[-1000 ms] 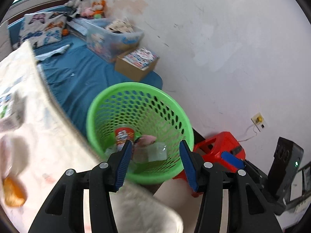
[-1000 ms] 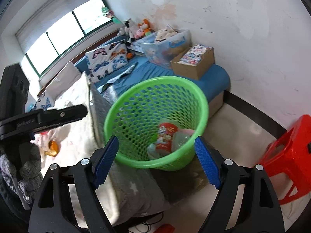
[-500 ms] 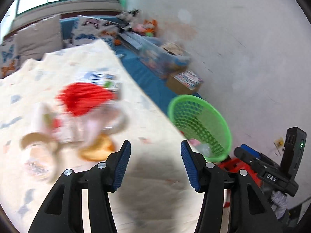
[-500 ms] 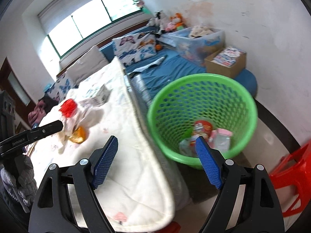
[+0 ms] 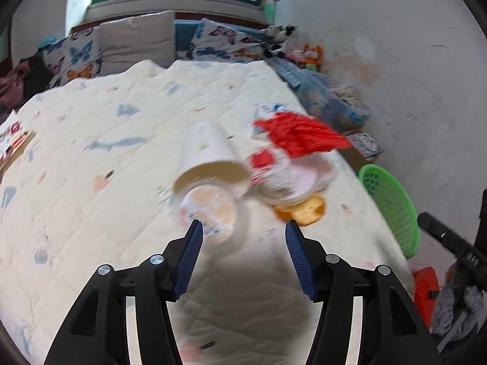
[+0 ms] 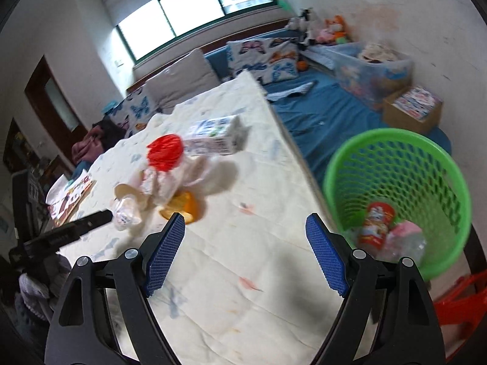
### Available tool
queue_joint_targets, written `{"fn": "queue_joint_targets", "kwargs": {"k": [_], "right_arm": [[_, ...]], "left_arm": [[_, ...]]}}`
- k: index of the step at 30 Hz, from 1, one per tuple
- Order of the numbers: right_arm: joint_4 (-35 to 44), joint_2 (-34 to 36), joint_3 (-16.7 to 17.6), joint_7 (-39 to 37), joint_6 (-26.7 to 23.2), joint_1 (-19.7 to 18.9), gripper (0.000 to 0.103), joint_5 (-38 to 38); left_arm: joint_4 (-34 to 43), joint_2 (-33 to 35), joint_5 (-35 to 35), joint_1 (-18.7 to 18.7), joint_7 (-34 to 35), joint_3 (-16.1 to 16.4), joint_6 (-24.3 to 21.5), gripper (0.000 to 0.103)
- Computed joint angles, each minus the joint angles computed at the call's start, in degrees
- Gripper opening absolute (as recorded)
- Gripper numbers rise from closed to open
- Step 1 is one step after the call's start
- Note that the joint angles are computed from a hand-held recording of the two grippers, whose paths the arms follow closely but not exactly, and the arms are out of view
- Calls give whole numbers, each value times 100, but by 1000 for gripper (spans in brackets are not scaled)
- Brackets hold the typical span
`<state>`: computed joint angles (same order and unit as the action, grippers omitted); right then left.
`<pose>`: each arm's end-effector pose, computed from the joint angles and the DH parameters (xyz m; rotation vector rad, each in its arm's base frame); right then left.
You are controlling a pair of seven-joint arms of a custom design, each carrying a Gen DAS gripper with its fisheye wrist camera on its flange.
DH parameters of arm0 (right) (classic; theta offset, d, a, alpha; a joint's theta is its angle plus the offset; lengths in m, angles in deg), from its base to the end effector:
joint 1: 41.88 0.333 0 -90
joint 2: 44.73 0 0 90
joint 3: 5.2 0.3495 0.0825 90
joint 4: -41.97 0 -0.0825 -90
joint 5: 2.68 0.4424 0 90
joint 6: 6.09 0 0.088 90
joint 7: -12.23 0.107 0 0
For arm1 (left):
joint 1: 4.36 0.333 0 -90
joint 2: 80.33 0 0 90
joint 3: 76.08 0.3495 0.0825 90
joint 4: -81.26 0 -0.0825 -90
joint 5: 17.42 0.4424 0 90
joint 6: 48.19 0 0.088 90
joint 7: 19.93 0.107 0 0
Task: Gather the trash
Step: 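Return both tools to the table above the remaining trash, then grasp the pudding cup with the left tool while the right tool grasps the red tassel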
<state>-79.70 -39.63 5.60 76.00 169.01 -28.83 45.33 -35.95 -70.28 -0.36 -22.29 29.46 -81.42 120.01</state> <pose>0.6096 0.2031 0.4488 -1.6630 1.5675 -0.3193 0.6175 -0.2832 0.4359 -1.9398 1.8616 -0.9256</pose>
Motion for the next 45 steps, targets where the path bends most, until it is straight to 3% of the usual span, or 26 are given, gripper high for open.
{"fn": "queue_joint_targets", "kwargs": {"k": [14, 20, 31, 35, 39, 45], "right_arm": [[1389, 877, 216, 403, -722, -115, 81, -1156], [2063, 1322, 497, 325, -1047, -316, 81, -1415], [3416, 2322, 409, 1140, -1815, -139, 73, -2469], [3534, 2445, 386, 1331, -1919, -98, 62, -2725], [3444, 2398, 419, 1351, -1888, -121, 45, -2848], [3262, 2278, 586, 1157, -1738, -287, 32, -2690]], "left_arm": [[256, 311, 643, -135, -590, 240, -294, 74], [438, 441, 1044, -253, -880, 360, -412, 74], [589, 611, 978, -246, -923, 406, -383, 74], [627, 641, 963, -276, -920, 444, -400, 74], [616, 633, 924, -286, -874, 433, -389, 74], [664, 657, 1006, -360, -950, 488, -409, 74]]}}
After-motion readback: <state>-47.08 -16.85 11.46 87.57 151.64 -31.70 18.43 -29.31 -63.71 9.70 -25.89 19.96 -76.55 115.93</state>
